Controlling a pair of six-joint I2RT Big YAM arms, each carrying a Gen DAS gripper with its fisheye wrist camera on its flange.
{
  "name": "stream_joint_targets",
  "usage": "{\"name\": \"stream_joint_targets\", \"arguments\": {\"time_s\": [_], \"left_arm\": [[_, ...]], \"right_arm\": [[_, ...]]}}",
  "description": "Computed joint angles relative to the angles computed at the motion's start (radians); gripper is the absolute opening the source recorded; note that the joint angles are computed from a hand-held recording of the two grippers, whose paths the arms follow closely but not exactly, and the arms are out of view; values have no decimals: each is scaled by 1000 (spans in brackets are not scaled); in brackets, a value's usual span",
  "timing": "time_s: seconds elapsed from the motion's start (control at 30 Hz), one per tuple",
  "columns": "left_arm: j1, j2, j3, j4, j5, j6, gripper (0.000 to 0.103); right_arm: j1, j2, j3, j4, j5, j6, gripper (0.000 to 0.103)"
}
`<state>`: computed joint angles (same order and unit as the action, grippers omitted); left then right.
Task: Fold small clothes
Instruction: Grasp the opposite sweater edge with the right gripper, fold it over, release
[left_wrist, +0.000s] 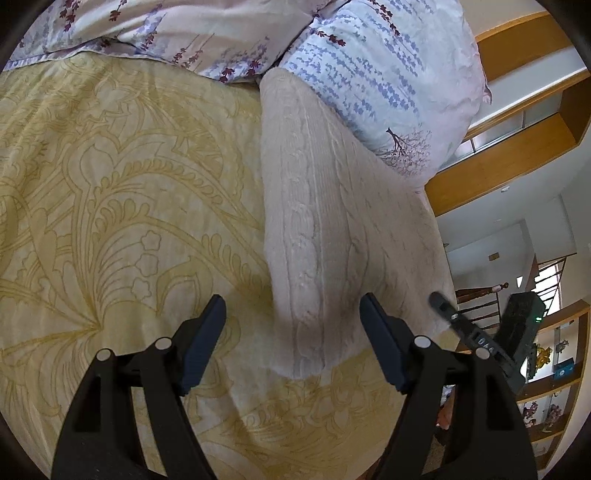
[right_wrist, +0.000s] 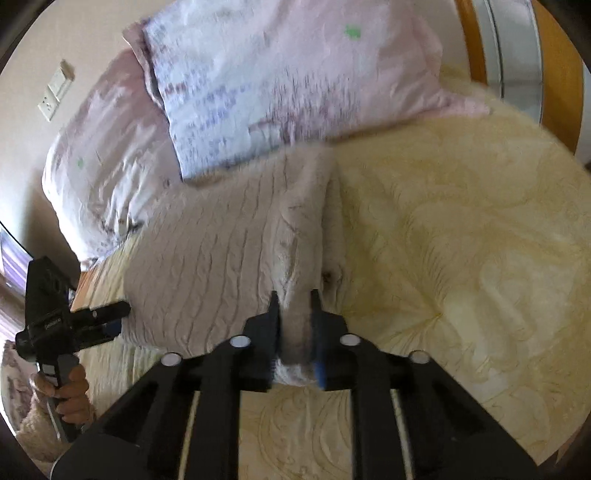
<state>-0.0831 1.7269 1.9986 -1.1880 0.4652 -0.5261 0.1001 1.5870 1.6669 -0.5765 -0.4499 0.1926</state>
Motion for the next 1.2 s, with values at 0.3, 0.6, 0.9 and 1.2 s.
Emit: {"name": "stream_joint_targets", "arguments": {"time_s": [0.3, 0.6, 0.9, 1.2], "left_arm": [[-23, -6, -5, 4, -14, 24, 74], [-58, -13, 19, 0, -165, 129, 76], [-77, 115, 211, -86, -257, 154, 80], [-99, 160, 279, -123, -330, 182, 85]], "right_arm": [[2, 9, 2, -2, 137, -1, 11], [-5, 30, 31, -57, 112, 19, 25], [-29, 165, 248, -98, -5, 163, 45], [-14, 179, 244, -46, 63, 166, 10]]}}
